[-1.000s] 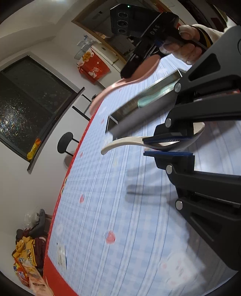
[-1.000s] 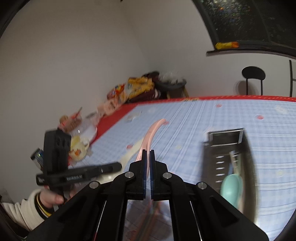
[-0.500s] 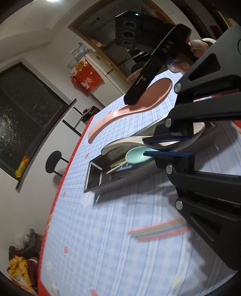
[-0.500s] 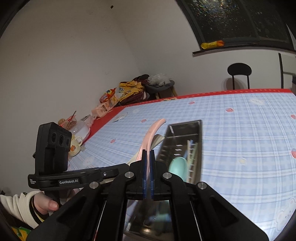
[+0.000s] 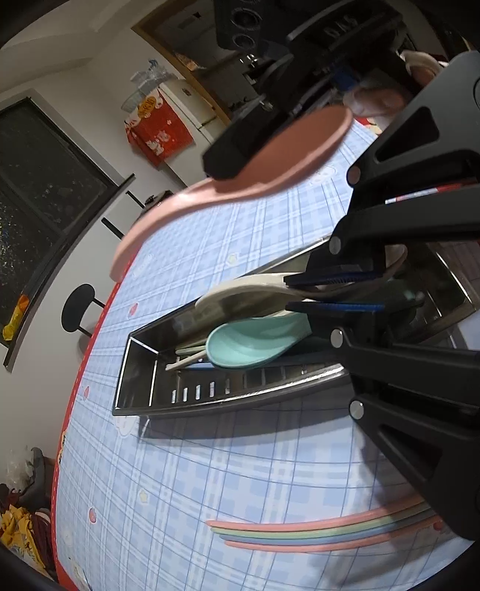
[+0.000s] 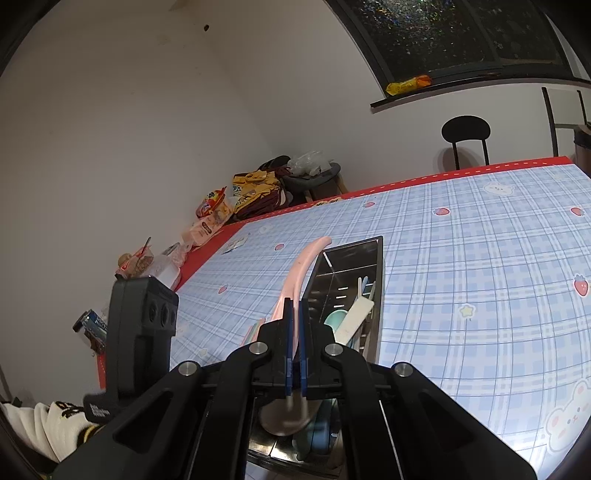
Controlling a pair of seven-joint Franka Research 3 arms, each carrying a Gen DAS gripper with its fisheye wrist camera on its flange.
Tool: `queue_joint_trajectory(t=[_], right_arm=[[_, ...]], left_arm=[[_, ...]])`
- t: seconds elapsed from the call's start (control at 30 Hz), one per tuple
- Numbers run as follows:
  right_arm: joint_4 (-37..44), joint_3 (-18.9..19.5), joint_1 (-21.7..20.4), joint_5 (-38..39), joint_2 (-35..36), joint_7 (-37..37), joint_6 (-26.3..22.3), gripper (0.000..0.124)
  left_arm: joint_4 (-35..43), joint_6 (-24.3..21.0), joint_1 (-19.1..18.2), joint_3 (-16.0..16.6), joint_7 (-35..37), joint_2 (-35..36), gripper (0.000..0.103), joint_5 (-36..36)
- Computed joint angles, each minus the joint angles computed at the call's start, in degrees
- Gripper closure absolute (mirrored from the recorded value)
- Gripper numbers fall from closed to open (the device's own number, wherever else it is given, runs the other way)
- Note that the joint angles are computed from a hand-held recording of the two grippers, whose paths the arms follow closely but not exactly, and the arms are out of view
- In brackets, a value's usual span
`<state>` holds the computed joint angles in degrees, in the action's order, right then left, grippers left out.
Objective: Organize utensils
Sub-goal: 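Lower both spoons into the steel tray and open both tools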
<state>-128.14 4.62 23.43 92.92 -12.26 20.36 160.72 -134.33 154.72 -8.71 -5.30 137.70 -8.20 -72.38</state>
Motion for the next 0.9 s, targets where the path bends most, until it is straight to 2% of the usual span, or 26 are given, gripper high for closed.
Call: queue_joint_trajectory(t=[0.2,0.3,0.37,0.47,0.53,0.67,0.73,0.83,0.9], right_arm=[[-0.38,0.05,-0.21,0.34,-0.51,0.75,1.13,0.121],[-0.74,0.28,-0.19,-0.55,-0.47,2.31,2.45,0.121],[-0.98,0.36,-0.21,-1.86,-0.29,3.75,3.43,0.121],[-1.56,0.7,0.11,-4.98,-0.07,6.28,4.95,0.121],[-2.31,1.2,0.62,-8.77,0.08,8.97,5.9,0.121],[-4.28,2.08,1.89,-17.95,0.39,15.69,8.68,0.121],[-5.35,1.69,2.76,-20.36,0.03,17.59,9.76,0.121],[-6.47,0.55,4.05,-21.06,-0.51,17.85,10.29,0.121],[-6.96,0.13,4.51,-21.99,-0.54,18.83,10.88,0.121]], left_arm=[[0.12,0.7,-0.46,-0.69,-0.9,0.63,0.091,2.47],[-0.37,0.23,-0.57,-0.12,0.82,-0.58,0.077,1.09],[-1.0,0.9,-0.58,0.36,2.63,-1.94,0.077,-0.1],[-2.3,3.3,-0.68,1.3,7.35,-4.69,0.066,-1.58],[-3.28,5.67,-0.86,2.14,11.07,-6.61,0.052,-2.08],[-4.71,11.9,-2.0,3.82,19.01,-8.92,0.045,-3.48],[-4.92,13.79,-2.65,5.15,22.43,-9.46,0.037,-4.98],[-4.97,14.91,-2.53,6.57,25.1,-9.82,0.028,-6.37],[-5.03,14.97,-2.13,7.12,26.37,-9.92,0.028,-7.25]])
